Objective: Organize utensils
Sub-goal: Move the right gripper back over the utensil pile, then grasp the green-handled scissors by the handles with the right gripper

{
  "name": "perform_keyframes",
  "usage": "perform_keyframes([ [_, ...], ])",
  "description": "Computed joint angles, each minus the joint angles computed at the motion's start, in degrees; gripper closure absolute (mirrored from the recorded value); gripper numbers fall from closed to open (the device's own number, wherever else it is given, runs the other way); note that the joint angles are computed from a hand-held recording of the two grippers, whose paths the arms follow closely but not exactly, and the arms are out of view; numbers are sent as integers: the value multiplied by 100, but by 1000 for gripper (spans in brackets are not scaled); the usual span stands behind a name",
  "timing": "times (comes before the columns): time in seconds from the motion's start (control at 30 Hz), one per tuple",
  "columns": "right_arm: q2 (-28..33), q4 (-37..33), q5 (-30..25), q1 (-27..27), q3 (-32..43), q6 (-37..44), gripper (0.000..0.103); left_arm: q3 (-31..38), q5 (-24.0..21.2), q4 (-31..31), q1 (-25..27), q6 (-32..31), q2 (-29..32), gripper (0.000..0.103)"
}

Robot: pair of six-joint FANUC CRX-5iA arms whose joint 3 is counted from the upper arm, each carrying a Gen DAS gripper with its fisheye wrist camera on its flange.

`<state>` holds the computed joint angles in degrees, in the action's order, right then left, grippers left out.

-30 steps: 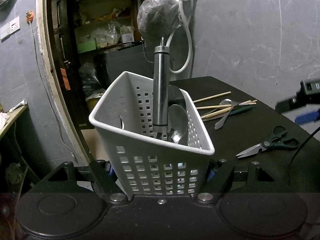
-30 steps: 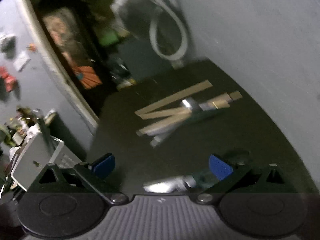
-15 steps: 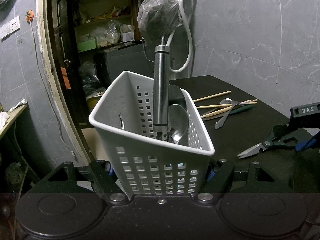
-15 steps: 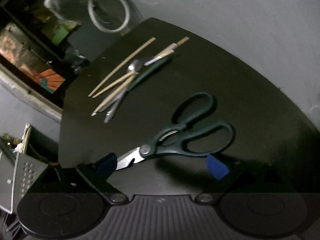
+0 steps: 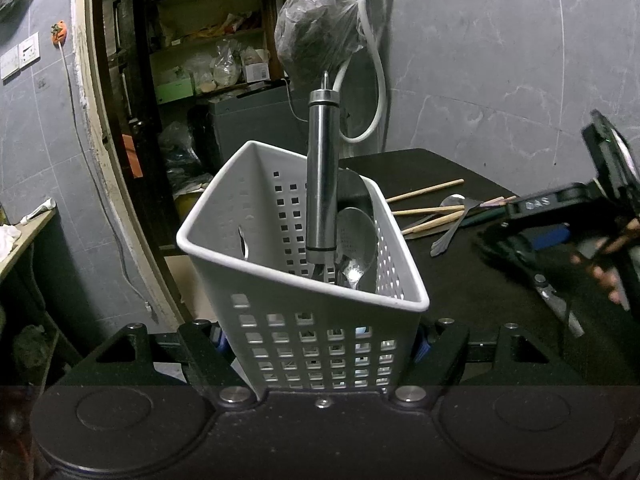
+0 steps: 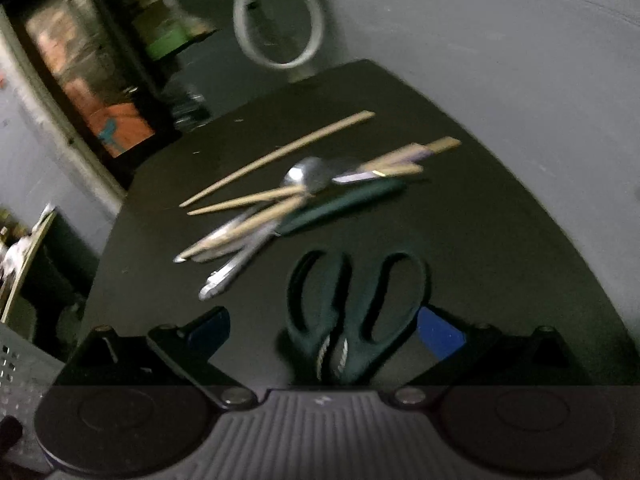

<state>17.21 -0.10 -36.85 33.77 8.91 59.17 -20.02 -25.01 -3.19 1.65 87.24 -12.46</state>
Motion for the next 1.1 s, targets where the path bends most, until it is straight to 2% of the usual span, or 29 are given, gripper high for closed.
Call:
perform_keyframes([
  [0.1,131,-498,-174,-56,344,629,1,6,0,-13,-6,22,3,25],
  [0.23,-79,-121,66,72,34,411,1,-13,10,-35,2,92,-12,25],
  [0.4,-426,640,327,335,-530,318,2,0,16,-73,-9,137,-2,25],
  [0.5,-565,1341,575,588,-913,366,6,2,13,-79,-11,141,-1,25],
  [0.67,-473,2740,487,971,-1220,-179,21,-6,15,-59,-7,119,-7,25],
  [0.83,-298,3257,334,1093,-1199,-805,28,3,6,-78,-11,140,-4,25],
  [0.9,-302,3243,403,1022,-1191,-1051,28,1,8,-73,-8,132,-5,25],
  [1.1,-200,2345,283,584,-786,-1130,28,2,14,-71,-9,133,0,25],
])
